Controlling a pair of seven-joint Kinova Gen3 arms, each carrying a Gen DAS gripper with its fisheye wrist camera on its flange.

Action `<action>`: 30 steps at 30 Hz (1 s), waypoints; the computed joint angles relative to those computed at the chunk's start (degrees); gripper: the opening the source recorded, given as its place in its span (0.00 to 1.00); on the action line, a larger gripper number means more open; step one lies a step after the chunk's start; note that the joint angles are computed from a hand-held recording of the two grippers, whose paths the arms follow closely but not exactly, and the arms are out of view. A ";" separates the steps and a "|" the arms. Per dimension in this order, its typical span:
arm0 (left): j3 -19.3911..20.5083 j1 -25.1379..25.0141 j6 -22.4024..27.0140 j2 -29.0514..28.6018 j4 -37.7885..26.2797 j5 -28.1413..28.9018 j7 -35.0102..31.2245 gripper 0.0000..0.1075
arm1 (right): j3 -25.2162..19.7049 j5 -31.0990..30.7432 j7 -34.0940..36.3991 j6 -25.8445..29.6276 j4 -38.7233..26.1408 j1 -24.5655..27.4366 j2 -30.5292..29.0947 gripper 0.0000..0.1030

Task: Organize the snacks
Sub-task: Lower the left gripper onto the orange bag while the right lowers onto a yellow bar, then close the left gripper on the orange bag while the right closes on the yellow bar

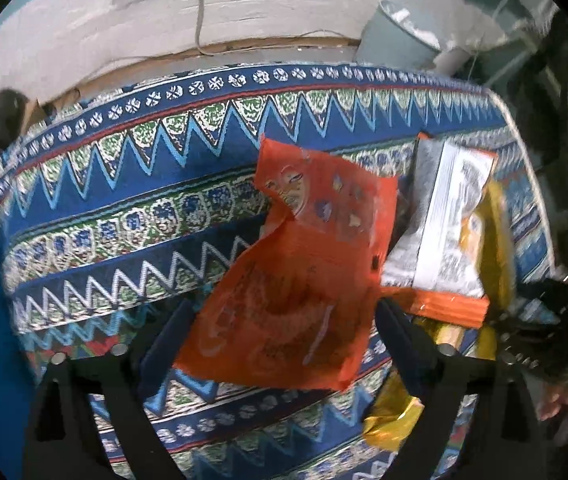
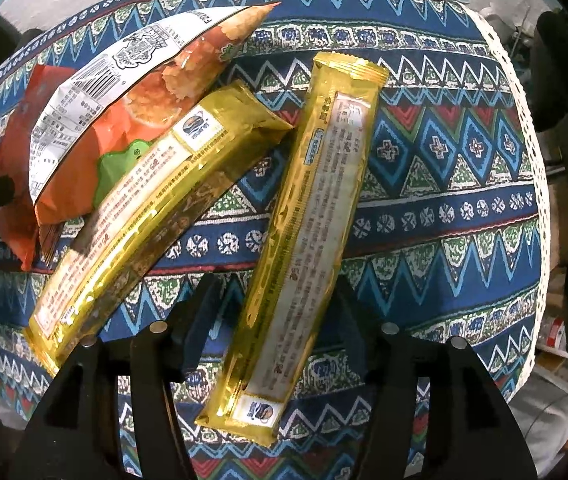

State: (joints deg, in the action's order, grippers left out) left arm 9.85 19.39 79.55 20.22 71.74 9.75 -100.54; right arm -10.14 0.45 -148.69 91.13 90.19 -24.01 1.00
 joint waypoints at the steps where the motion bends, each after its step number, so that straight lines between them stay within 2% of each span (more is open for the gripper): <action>1: -0.14 0.05 0.04 0.37 -0.33 0.06 0.63 0.88 | 0.06 -0.03 0.01 0.04 -0.12 0.06 0.14 0.57; 6: 0.04 1.48 -0.91 1.47 -1.21 -1.60 0.93 0.91 | 0.81 0.01 2.18 -1.14 -0.33 0.77 1.71 0.62; 16: 0.28 8.23 -6.50 1.36 2.62 -9.92 1.51 0.91 | -0.19 1.00 -0.81 -1.69 0.04 -1.33 1.46 0.62; 19: 0.78 9.56 -8.66 0.86 4.03 -10.75 1.49 0.81 | -0.62 1.72 -0.99 -1.67 -0.04 -1.87 0.91 0.51; 21: 1.33 8.67 -9.49 -0.16 5.33 -9.68 -0.29 0.66 | -0.71 2.06 -1.14 -1.49 -0.04 -2.03 0.61 0.37; 26: 1.77 8.77 -10.75 -2.88 7.82 -9.30 -1.87 0.45 | -0.67 2.47 -0.85 -0.65 0.20 -1.73 -0.33 0.33; 30: 1.94 8.22 -11.46 -5.35 9.11 -8.75 -2.79 0.36 | -0.82 3.24 -0.85 0.87 0.10 -1.21 -1.52 0.31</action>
State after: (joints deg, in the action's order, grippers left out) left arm 11.79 27.61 68.09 14.87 80.84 1.00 -103.33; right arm -10.96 3.69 -149.54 92.00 90.30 -25.21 -0.51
